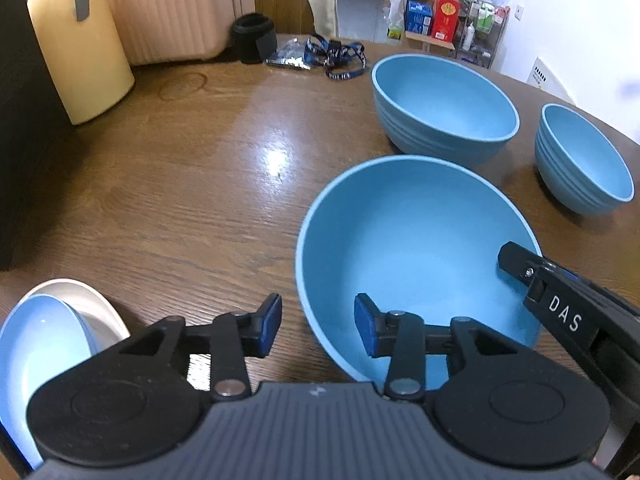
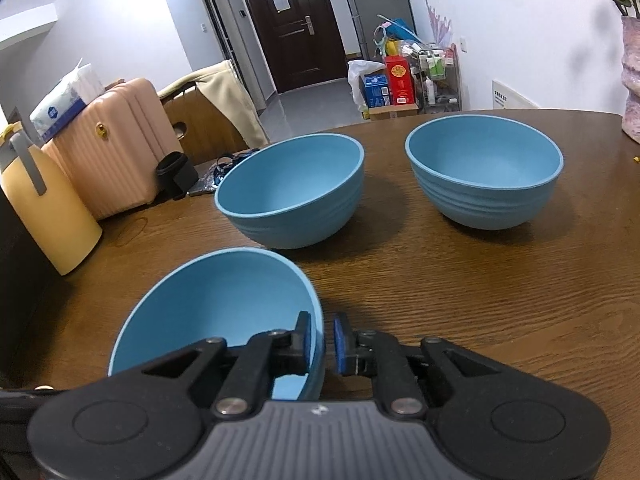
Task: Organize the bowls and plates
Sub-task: 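Lower the bowl onto the table beside the plates and open both grippers, then move both open grippers to another light-blue bowl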
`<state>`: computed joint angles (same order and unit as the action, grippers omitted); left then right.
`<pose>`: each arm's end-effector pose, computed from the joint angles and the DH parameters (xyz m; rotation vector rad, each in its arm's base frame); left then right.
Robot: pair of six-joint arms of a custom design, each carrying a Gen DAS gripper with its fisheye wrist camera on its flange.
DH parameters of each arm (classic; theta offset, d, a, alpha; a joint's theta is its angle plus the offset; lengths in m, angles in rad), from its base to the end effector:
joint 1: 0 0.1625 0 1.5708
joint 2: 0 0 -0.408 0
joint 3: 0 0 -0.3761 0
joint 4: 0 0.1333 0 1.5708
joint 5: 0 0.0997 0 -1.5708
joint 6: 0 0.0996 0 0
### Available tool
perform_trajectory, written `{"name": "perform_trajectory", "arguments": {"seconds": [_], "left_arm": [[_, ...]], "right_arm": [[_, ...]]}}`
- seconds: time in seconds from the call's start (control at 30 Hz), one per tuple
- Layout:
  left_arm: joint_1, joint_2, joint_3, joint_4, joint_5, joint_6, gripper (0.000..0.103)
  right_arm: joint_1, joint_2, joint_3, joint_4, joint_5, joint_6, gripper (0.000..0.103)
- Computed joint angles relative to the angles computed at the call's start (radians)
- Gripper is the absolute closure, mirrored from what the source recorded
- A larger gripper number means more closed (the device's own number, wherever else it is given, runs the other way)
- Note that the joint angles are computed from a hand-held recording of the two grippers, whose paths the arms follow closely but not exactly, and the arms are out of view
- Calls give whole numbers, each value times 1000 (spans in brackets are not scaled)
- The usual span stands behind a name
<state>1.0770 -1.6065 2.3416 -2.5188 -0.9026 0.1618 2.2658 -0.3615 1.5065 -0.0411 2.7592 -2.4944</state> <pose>-0.0076 -0.4256 0.2627 0.7135 2.3846 -0.4048 0.3290 -0.3307 -0.1138 -0.2915 -2.1396 1.2928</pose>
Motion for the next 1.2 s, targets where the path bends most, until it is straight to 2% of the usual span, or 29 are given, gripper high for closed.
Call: {"name": "perform_trajectory", "arguments": {"seconds": [0.07, 0.13, 0.33, 0.47, 0.53, 0.63, 1.2], "left_arm": [[-2, -13, 1, -1, -5, 2, 49], [-9, -27, 9, -19, 2, 12, 42], [-26, -58, 32, -76, 17, 43, 20], [-27, -66, 37, -110, 13, 65, 8], [-24, -72, 38, -123, 7, 72, 1], [-16, -83, 38, -134, -16, 75, 0], [-1, -97, 18, -103, -28, 56, 0]], "right_arm": [[6, -9, 14, -28, 2, -16, 76], [16, -16, 25, -53, 11, -30, 58], [41, -52, 75, -156, 19, -95, 24], [52, -63, 89, -188, 29, -114, 17], [56, -69, 98, -204, 38, -118, 9], [59, -81, 115, -231, 43, -118, 0], [63, -83, 117, -238, 50, -120, 0]]}}
